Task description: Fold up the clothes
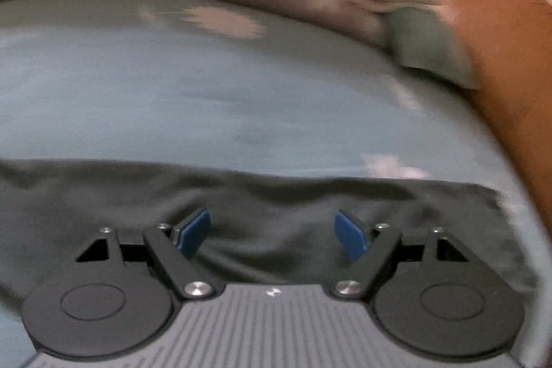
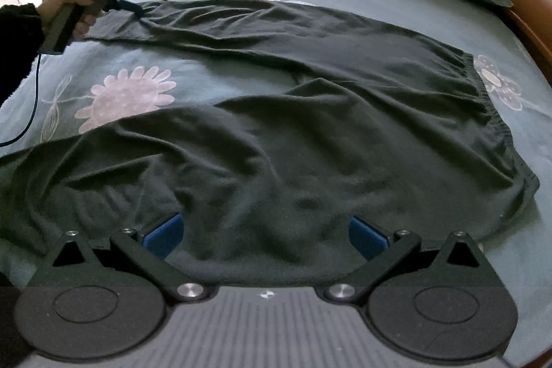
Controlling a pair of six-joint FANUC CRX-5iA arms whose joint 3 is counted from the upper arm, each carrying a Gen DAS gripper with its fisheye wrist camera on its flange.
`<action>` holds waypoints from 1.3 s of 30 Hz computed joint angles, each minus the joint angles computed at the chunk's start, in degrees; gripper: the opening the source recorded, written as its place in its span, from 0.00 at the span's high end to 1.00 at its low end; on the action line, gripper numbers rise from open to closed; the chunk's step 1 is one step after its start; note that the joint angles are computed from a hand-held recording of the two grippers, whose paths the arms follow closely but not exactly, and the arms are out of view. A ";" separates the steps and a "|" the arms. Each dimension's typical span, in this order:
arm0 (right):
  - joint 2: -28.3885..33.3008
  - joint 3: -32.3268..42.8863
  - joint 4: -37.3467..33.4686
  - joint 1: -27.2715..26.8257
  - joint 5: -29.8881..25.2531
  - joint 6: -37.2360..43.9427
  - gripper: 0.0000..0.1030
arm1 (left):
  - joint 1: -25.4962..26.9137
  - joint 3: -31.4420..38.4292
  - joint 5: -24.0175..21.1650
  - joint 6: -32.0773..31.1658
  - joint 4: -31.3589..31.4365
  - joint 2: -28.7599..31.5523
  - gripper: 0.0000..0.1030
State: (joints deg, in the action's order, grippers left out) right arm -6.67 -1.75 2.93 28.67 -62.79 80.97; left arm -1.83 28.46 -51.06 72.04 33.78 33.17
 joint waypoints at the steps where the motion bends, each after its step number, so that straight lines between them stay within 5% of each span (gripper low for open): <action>1: -0.08 -0.08 0.26 0.18 -0.01 -0.46 0.00 | -0.14 0.70 -2.41 -2.94 3.64 0.93 0.22; 4: 0.11 0.16 1.21 0.86 -0.37 -1.56 0.00 | -1.60 5.69 -9.30 -6.88 7.03 4.79 0.22; 8: -0.27 0.15 2.59 1.56 0.00 -2.97 0.00 | -4.00 17.86 -15.86 -1.76 -1.46 11.70 0.22; 11: -0.65 -0.05 3.27 1.66 0.16 -4.05 0.00 | -5.45 17.91 -9.87 0.43 -8.49 11.16 0.22; 16: -0.53 -0.52 3.27 1.01 0.31 -5.71 0.00 | -6.25 21.93 -9.83 3.72 -11.98 12.56 0.23; 21: 0.65 1.90 -2.45 -1.27 1.02 -2.18 0.00 | -5.41 6.88 -3.32 -7.88 -0.95 4.34 0.22; 24: 3.97 6.40 -6.87 -2.87 0.95 3.90 0.00 | -4.10 -1.87 -3.41 -16.03 6.56 -0.17 0.21; 35: 25.96 34.76 -20.69 -3.77 -5.36 25.53 0.00 | -2.13 -9.49 -3.89 -18.14 3.35 -4.41 0.21; 39: 32.50 41.55 -21.86 -2.71 -6.17 29.15 0.00 | -1.37 -11.70 1.83 -17.79 3.83 -6.01 0.21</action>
State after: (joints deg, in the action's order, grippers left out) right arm 25.83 39.79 -18.93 25.96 -68.96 110.12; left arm -3.20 16.75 -49.24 54.26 37.60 27.16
